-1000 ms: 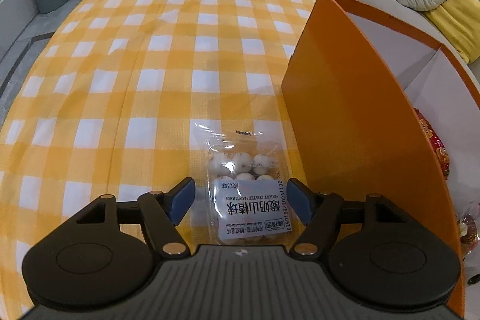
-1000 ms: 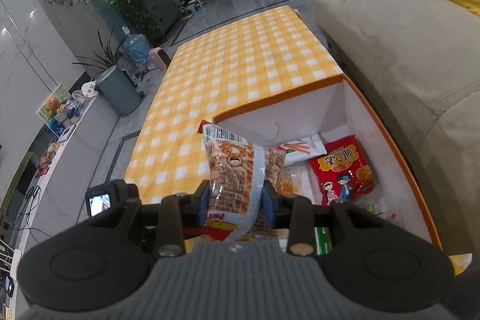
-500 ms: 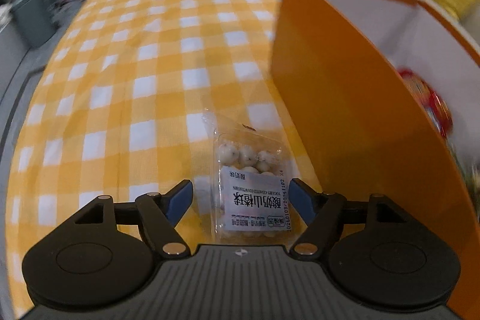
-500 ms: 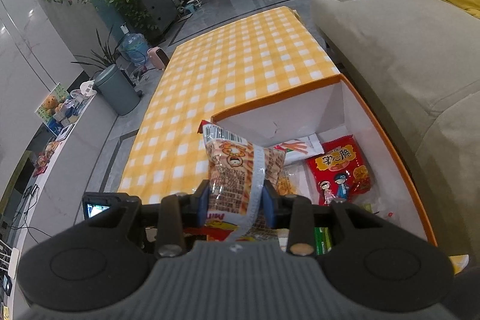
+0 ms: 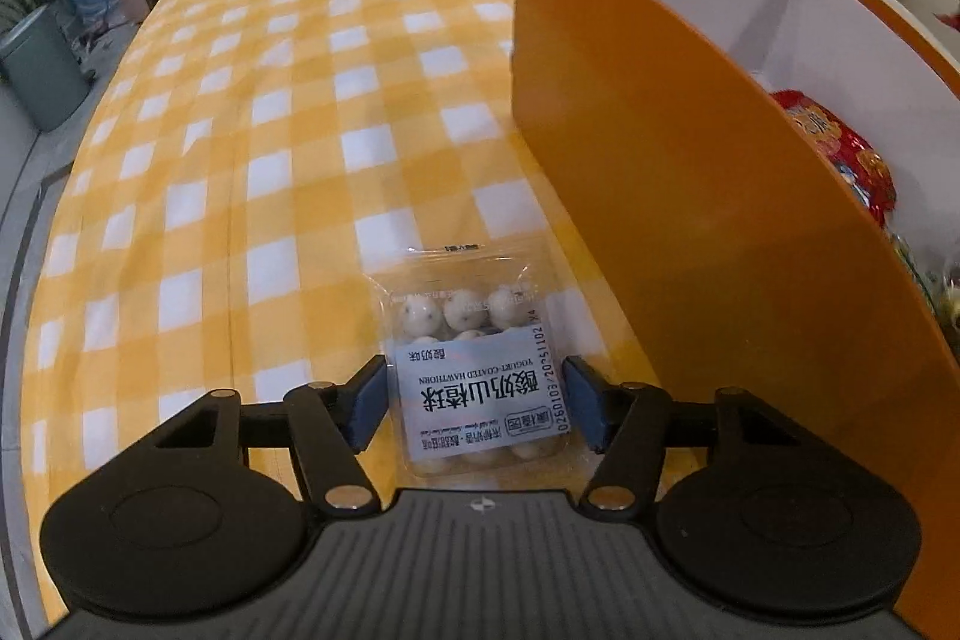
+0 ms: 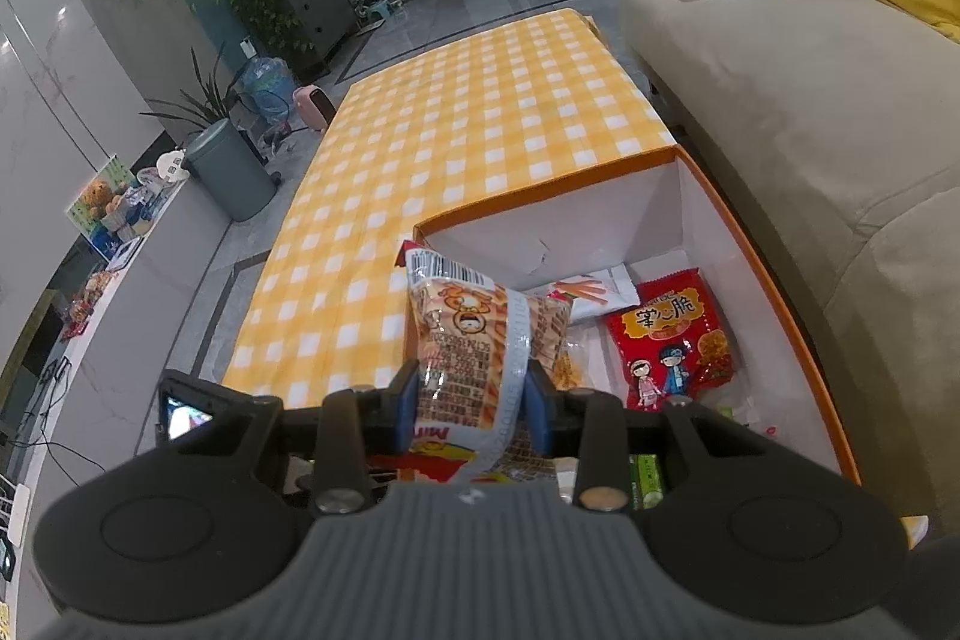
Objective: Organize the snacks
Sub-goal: 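Lift the peanut bag over the box with the right tool while the left tool grasps the white quail-egg pack, then lower the peanut bag into the box and open the right tool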
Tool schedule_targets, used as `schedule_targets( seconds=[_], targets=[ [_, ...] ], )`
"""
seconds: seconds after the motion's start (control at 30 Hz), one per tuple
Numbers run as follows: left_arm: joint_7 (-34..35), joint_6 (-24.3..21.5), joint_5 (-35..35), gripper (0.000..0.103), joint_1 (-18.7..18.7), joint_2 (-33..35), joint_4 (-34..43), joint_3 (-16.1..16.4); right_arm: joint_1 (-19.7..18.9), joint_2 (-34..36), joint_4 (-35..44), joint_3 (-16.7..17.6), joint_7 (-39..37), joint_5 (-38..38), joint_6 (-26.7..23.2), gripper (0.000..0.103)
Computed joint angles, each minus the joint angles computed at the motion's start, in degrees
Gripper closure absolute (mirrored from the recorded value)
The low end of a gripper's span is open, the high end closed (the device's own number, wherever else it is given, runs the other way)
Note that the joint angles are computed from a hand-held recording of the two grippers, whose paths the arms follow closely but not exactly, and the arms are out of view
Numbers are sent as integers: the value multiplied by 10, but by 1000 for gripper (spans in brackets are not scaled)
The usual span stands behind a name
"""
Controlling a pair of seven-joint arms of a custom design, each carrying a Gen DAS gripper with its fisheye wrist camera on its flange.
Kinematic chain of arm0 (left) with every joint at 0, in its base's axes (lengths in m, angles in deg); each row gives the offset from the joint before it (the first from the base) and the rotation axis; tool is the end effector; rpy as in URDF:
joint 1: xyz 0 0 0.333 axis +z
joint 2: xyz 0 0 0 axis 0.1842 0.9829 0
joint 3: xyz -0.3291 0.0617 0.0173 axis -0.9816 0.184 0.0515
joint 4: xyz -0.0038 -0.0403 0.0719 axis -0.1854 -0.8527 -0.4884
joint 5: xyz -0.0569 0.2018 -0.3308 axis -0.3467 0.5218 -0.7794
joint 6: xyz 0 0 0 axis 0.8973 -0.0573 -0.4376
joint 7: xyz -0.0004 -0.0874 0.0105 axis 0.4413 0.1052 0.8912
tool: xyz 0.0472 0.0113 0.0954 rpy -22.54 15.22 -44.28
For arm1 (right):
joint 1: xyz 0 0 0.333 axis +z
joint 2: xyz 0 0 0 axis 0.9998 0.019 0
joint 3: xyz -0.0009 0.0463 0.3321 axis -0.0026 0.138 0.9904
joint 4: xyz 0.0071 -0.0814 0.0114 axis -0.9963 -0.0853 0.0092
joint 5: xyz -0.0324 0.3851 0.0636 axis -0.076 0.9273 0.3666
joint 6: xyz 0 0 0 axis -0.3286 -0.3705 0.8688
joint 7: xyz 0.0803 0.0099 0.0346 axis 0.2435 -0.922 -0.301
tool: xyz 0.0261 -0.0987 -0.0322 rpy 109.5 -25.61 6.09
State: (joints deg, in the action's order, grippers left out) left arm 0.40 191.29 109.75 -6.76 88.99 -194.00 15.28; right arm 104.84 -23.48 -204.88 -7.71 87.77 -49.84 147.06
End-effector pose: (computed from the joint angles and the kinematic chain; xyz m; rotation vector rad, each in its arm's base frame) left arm 0.4757 -0.3048 0.4241 -1.7243 2.1547 -0.5186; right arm 0.4122 0.0705 0.5716 -1.6239 1.7088 -0.3311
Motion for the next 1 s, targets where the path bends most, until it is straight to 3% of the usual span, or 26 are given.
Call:
schedule_targets(
  seconds=[0.07, 0.17, 0.33, 0.47, 0.6, 0.7, 0.87, 1.0],
  targets=[
    [-3, 3, 0, 34, 0, -5, -6, 0, -3, 0, 1, 0, 0, -2, -1, 69],
    [-32, -5, 14, 34, 3, -17, -11, 1, 11, 0, 9, -27, -20, 21, -16, 69],
    [-45, 34, -33, 34, 20, -55, -34, 4, -35, 23, 39, -21, 11, 19, -30, 69],
    [-44, 63, -50, 34, 33, -75, -47, 1, -46, 74, 82, -24, 44, 43, -38, 69],
    [-9, 99, -110, 34, 34, -84, -66, 5, -88, 151, 134, 23, 149, -11, -41, 69],
    [24, 103, -161, 34, 32, -89, -74, 9, -101, 210, 187, 44, 180, -99, -80, 69],
    [77, 121, -209, 34, 31, -99, -84, 11, -87, 253, 219, 50, 137, -184, -143, 69],
    [81, 133, -234, 34, 36, -104, -92, 12, -77, 282, 242, 47, 89, -195, -196, 68]
  ],
)
